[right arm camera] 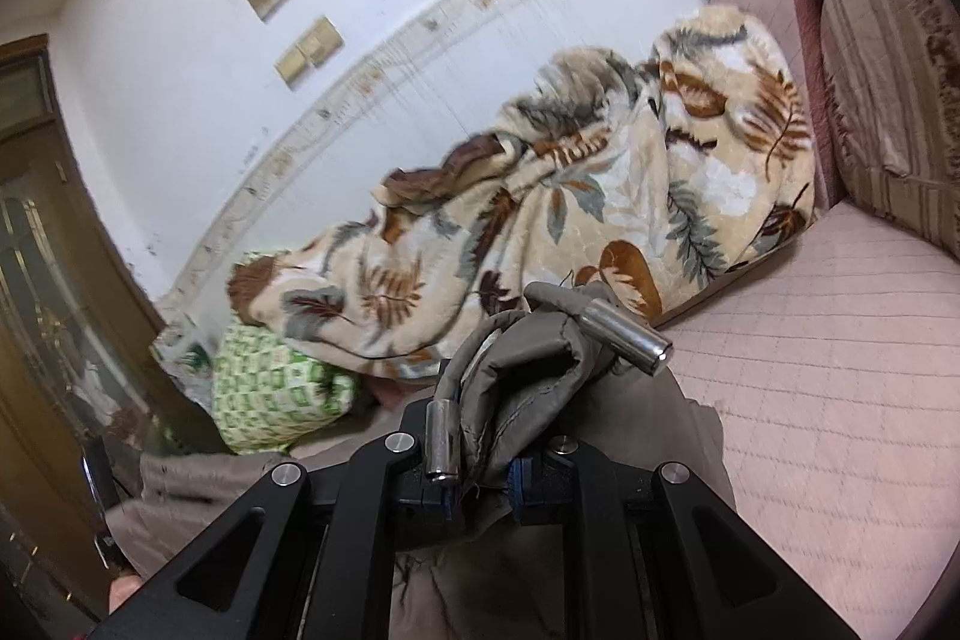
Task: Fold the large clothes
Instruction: 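Open both grippers and press the folded jacket flat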
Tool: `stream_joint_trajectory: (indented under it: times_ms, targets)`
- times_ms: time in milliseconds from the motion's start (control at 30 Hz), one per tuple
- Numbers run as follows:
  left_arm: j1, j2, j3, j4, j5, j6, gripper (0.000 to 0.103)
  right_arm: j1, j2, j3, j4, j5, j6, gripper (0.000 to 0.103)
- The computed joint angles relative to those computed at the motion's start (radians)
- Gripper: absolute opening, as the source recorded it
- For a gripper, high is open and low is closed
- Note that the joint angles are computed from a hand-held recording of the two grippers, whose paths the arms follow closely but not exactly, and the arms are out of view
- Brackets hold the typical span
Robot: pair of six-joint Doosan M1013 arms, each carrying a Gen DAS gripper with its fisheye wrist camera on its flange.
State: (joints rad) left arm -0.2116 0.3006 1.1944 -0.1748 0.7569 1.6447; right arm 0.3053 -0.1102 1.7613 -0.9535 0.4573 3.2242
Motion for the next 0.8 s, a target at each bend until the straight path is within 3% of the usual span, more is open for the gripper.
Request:
stream_joint_trajectory:
  times_ms: [200, 433, 533, 667, 800]
  targets:
    - [-0.006, 0.099, -0.113, 0.075, 0.050, -0.064, 0.036, -0.080, 0.090, -0.042, 0.194, -0.008, -0.170, 0.014]
    - [-0.016, 0.145, -0.162, 0.133, 0.069, -0.078, 0.038, -0.136, 0.160, -0.069, 0.278, 0.027, -0.222, 0.014]
    - [-0.019, 0.125, -0.133, 0.102, 0.044, -0.056, 0.038, -0.166, 0.180, -0.078, 0.401, 0.032, -0.299, 0.015]
    - [-0.045, 0.071, -0.065, 0.000, 0.021, 0.094, 0.038, -0.217, 0.188, -0.088, 0.724, 0.032, -0.557, 0.022]
    - [-0.074, 0.035, -0.022, -0.152, 0.085, 0.255, 0.039, -0.239, 0.152, -0.063, 0.839, -0.008, -0.654, 0.034]
